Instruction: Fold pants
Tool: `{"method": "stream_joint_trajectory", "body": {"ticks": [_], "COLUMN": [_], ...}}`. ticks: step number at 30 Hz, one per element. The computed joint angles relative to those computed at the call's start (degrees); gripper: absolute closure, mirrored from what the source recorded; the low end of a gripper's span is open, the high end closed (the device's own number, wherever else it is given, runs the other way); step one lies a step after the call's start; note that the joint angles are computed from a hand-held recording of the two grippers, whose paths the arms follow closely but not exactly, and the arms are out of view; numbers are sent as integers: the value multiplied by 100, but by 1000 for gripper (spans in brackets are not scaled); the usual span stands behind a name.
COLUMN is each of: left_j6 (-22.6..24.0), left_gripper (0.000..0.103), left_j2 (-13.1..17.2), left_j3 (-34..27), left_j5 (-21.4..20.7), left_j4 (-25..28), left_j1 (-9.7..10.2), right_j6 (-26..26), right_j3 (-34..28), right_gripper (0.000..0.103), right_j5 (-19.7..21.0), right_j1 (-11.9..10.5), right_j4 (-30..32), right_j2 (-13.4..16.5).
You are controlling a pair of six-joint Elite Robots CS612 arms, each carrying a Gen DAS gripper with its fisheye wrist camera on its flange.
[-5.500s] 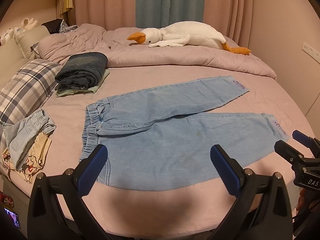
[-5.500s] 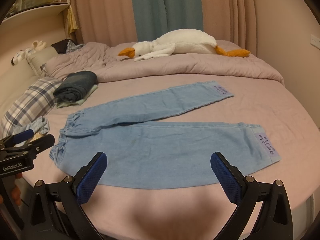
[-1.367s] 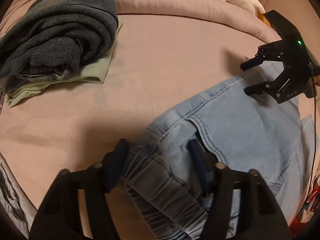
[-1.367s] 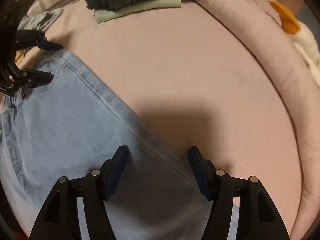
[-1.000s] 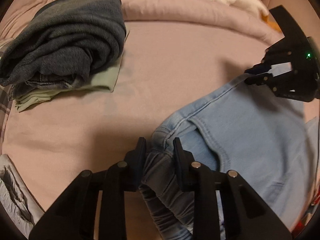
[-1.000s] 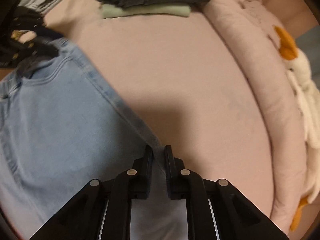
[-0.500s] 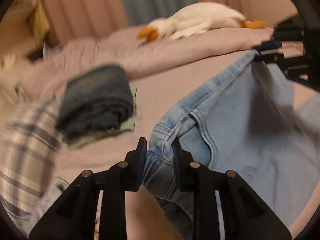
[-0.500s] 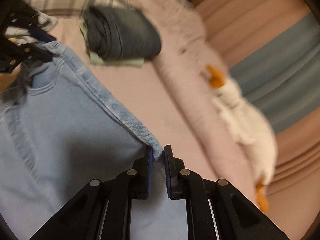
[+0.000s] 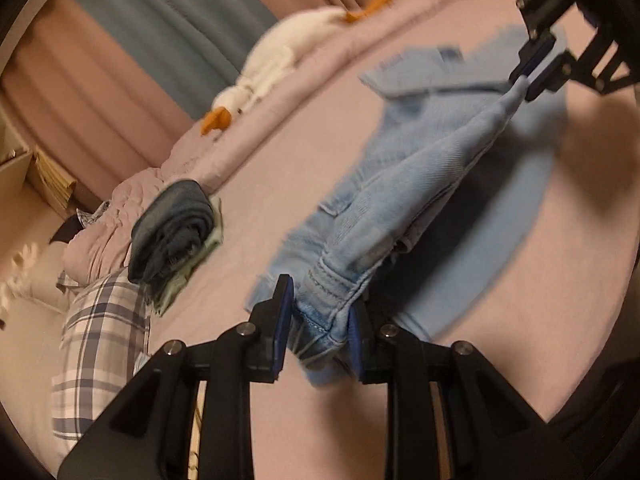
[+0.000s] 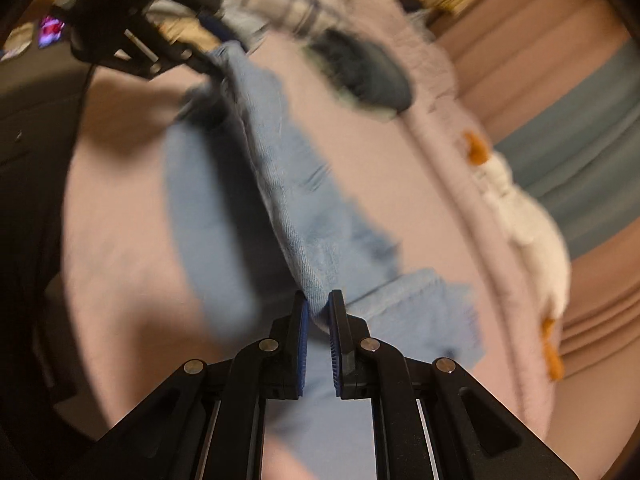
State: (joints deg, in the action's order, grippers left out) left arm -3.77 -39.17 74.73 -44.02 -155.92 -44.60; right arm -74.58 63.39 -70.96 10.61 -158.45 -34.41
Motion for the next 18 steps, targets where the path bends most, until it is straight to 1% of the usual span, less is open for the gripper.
{"method": "stream_joint_trajectory", "body": {"ticks": [1,2,3,4,6,8,9,10,11,12,13,14,15,17,18], "left_j6": [66,169,333,508,792,944,927,823,576,281,132,98,148,395,571], "left_gripper": [77,77,77,77,77,77,76,76,76,76,76,75,74,73,72], "left_j2": [54,102,163,211,280,286,268,236,191,142,118,113,137,217,276], "left_j3": [-27,-50,-95,-128,-202,-218,-186,-151,-107,-37,28,81,115,143,144], "left_j5": [88,213,366,503,847,1095,1123,1079,983,817,684,590,593,815,1006], "left_j4": [147,220,264,197,-21,-450,-583,-589,-455,-289,-177,-87,-12,-38,-148], "left_j1": [-14,-22,-23,-11,16,69,75,96,118,135,128,119,84,14,-20], "right_j6": [-58,-78,-72,-75,-106,140,280,468,650,724,768,709,605,581,627], "right_j3": [8,125,52,-10,-67,-130,-158,-82,38,32,81,144,225,199,181], "right_gripper": [93,93,93,93,94,94,94,93,93,93,93,93,93,93,93], "right_j5": [-81,-151,-213,-259,-339,-219,-145,-58,51,140,188,131,55,-46,-52], "right_j1": [18,13,27,45,77,84,80,67,44,36,39,59,72,84,82], "right_j4": [122,127,243,337,299,256,217,89,21,122,180,206,150,289,355], "right_j2": [37,4,59,104,153,147,143,93,22,8,-14,-22,-20,43,65]}}
